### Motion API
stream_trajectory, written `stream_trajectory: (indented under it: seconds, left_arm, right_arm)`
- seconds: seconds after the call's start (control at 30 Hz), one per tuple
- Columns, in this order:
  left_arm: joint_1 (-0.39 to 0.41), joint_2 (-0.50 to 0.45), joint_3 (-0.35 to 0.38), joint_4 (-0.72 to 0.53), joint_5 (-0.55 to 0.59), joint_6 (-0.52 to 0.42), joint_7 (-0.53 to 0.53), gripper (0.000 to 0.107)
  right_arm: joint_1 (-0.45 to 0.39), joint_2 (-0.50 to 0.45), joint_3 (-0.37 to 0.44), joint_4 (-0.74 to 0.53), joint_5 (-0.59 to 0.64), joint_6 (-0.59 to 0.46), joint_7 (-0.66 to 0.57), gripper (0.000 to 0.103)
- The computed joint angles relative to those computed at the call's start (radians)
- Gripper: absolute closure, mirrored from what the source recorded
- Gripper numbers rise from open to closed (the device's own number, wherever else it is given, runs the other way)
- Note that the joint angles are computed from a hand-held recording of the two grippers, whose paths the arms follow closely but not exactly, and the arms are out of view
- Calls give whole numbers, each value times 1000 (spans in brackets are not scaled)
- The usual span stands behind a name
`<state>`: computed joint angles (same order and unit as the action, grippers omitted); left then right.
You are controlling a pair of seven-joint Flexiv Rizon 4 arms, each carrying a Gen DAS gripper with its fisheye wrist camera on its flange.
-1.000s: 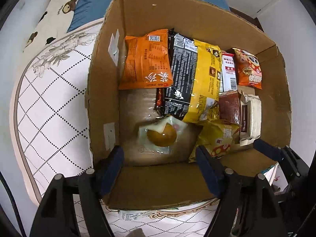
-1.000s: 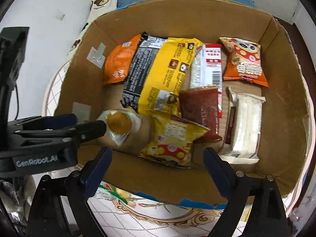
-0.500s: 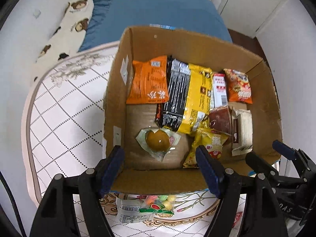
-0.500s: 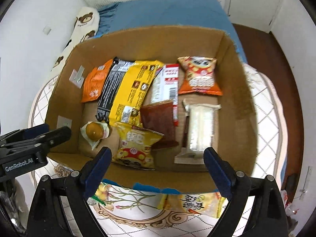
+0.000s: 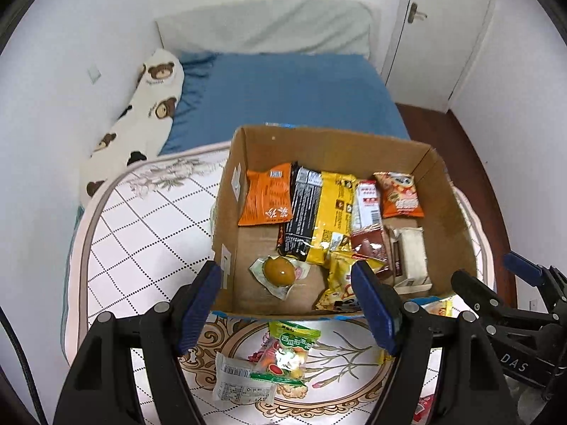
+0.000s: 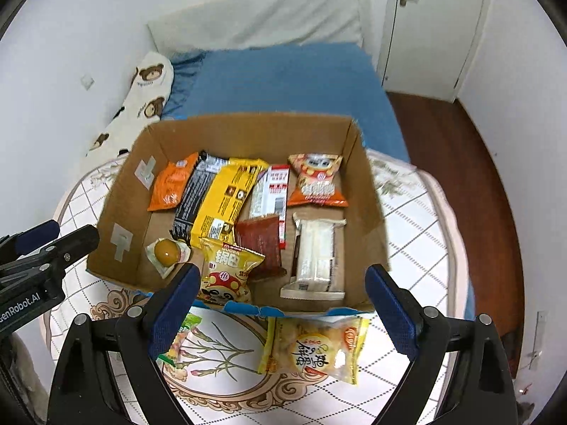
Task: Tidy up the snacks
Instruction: 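Withdraw both tools from the box toward the remaining snacks, then grasp the green watermelon candy bag with the left tool while the right tool grasps the biscuit bag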
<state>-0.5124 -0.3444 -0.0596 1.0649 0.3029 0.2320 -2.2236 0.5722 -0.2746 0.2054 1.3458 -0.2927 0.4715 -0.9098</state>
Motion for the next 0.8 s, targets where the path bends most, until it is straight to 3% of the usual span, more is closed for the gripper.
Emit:
stream_trajectory:
  seconds: [0.5, 0.8]
  left_arm:
    - [-69, 107, -28, 29, 142, 44, -56, 32]
    - [-34, 184, -51, 160, 123, 26, -110, 32]
  right_arm:
    - [-10, 177, 45, 145, -61, 94, 91, 7]
    - [-32, 214, 69, 211, 74, 90, 113, 7]
